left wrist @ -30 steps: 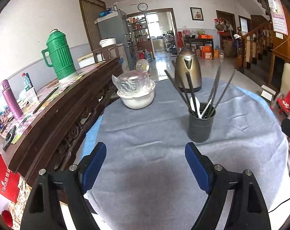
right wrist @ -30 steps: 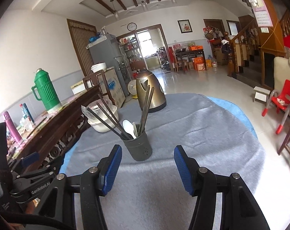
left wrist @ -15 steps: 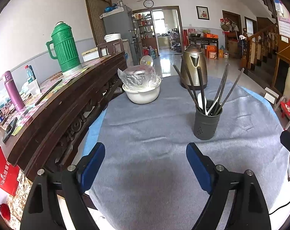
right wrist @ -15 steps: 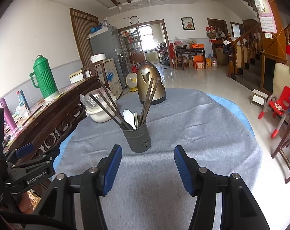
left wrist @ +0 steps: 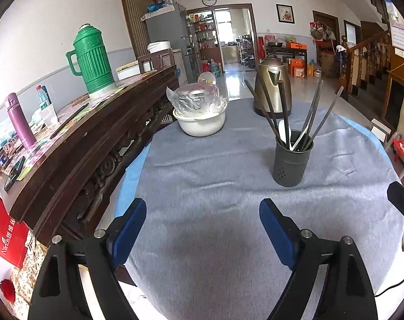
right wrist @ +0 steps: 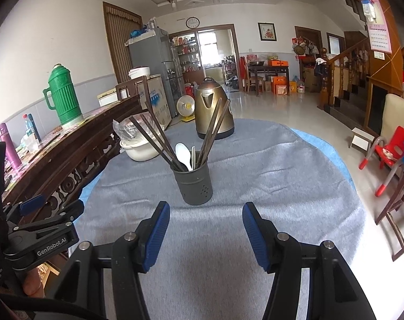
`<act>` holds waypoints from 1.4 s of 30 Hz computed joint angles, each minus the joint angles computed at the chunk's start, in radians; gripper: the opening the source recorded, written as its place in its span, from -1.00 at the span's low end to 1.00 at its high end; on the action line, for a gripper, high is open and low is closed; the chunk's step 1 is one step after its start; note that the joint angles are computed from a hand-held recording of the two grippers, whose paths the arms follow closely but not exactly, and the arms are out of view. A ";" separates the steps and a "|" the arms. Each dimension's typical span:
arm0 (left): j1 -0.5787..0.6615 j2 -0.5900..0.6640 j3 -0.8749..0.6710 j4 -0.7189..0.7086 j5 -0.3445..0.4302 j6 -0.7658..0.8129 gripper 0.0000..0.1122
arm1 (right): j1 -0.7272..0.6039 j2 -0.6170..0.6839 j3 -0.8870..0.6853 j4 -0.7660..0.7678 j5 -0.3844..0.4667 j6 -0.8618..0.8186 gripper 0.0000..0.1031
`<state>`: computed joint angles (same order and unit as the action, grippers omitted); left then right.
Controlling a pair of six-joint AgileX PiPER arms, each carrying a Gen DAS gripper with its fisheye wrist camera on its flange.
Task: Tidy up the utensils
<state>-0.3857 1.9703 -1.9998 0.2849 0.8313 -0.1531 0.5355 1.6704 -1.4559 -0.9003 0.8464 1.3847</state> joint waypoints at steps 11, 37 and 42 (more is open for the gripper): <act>0.015 0.011 -0.016 -0.031 0.013 0.023 0.55 | -0.003 0.010 -0.012 0.022 0.006 -0.015 0.17; 0.043 0.001 -0.038 -0.116 0.032 0.060 0.55 | 0.011 0.072 -0.134 0.075 0.082 -0.088 0.17; 0.046 0.000 -0.039 -0.117 0.036 0.056 0.55 | 0.009 0.075 -0.135 0.088 0.084 -0.097 0.17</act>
